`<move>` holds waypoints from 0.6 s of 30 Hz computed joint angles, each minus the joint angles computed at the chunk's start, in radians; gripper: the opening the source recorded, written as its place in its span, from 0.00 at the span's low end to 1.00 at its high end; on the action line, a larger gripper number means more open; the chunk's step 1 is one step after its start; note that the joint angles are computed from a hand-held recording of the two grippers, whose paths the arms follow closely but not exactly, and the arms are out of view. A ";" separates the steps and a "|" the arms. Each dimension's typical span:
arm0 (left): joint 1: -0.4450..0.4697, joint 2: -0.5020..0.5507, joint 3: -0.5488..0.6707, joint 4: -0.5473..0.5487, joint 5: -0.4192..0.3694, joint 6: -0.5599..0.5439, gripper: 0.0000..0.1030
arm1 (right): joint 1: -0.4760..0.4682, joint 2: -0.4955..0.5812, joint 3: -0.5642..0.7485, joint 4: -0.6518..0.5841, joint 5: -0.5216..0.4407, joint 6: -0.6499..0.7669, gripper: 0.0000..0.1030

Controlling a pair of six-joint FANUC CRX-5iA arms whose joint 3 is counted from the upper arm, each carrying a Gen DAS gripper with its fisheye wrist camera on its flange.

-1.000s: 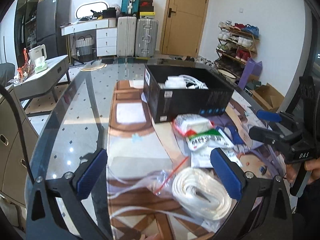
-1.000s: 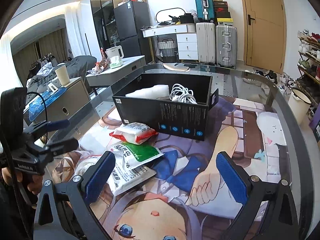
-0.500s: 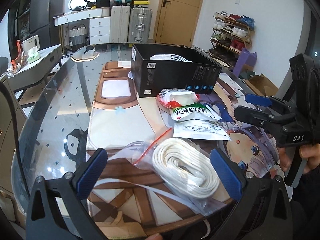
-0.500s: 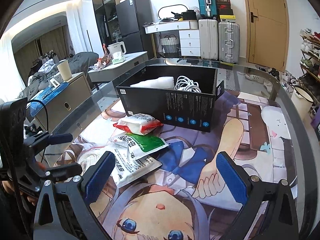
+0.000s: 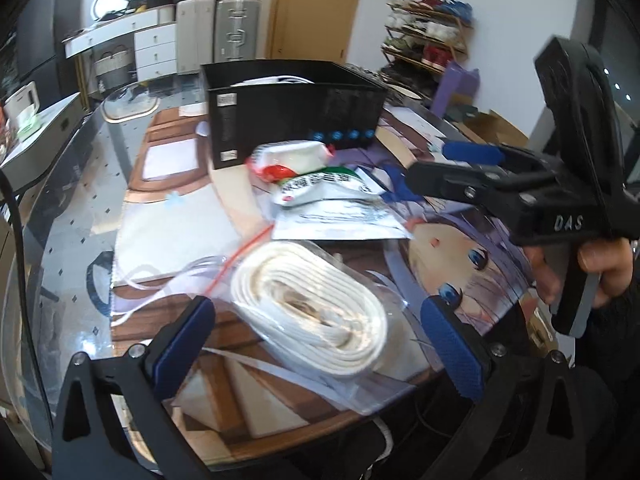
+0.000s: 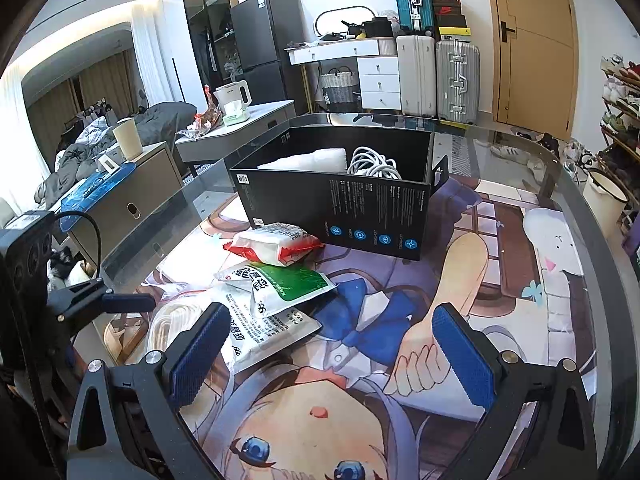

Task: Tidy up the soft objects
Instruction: 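Close the left gripper on the bagged white rope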

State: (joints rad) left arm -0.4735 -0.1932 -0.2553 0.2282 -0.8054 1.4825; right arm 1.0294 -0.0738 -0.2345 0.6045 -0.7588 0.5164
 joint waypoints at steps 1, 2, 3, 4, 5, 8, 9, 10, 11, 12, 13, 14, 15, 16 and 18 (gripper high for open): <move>-0.005 0.004 0.005 -0.010 -0.002 0.006 1.00 | 0.000 0.000 0.000 0.000 0.000 0.000 0.99; -0.008 0.009 0.010 -0.016 -0.005 0.011 1.00 | 0.000 0.000 0.000 -0.002 -0.001 0.002 0.99; -0.010 0.015 0.017 -0.025 -0.011 0.021 1.00 | 0.000 0.000 0.001 -0.007 -0.001 0.005 0.99; -0.013 0.021 0.025 -0.040 -0.016 0.035 1.00 | 0.000 0.000 0.001 -0.011 -0.001 0.010 0.99; -0.016 0.025 0.031 -0.055 -0.019 0.047 1.00 | -0.001 0.002 0.001 -0.014 0.000 0.013 0.99; -0.016 0.027 0.033 -0.071 -0.010 0.056 1.00 | -0.001 0.006 0.004 -0.020 -0.002 0.018 0.99; -0.009 0.024 0.027 -0.062 -0.006 0.048 1.00 | -0.001 0.007 0.005 -0.023 -0.003 0.020 0.99; -0.002 0.019 0.019 -0.054 0.000 0.041 1.00 | -0.001 0.008 0.006 -0.025 -0.003 0.022 0.99; 0.002 0.016 0.014 -0.053 0.006 0.041 1.00 | -0.002 0.008 0.005 -0.025 -0.002 0.022 0.99; 0.007 0.012 0.009 -0.053 0.009 0.038 1.00 | -0.002 0.008 0.005 -0.024 -0.003 0.021 0.99; 0.014 0.007 0.005 -0.054 0.009 0.033 1.00 | -0.002 0.008 0.005 -0.024 -0.003 0.021 0.99; 0.020 0.003 0.001 -0.053 0.008 0.029 1.00 | -0.002 0.008 0.005 -0.025 -0.002 0.023 0.99; 0.025 0.000 -0.001 -0.056 0.007 0.031 1.00 | -0.002 0.009 0.006 -0.027 -0.002 0.024 0.99; 0.031 -0.004 -0.003 -0.058 0.005 0.030 1.00 | -0.002 0.009 0.007 -0.027 -0.004 0.024 0.99; 0.044 -0.010 -0.006 -0.063 0.000 0.032 1.00 | -0.002 0.009 0.006 -0.025 -0.004 0.024 0.99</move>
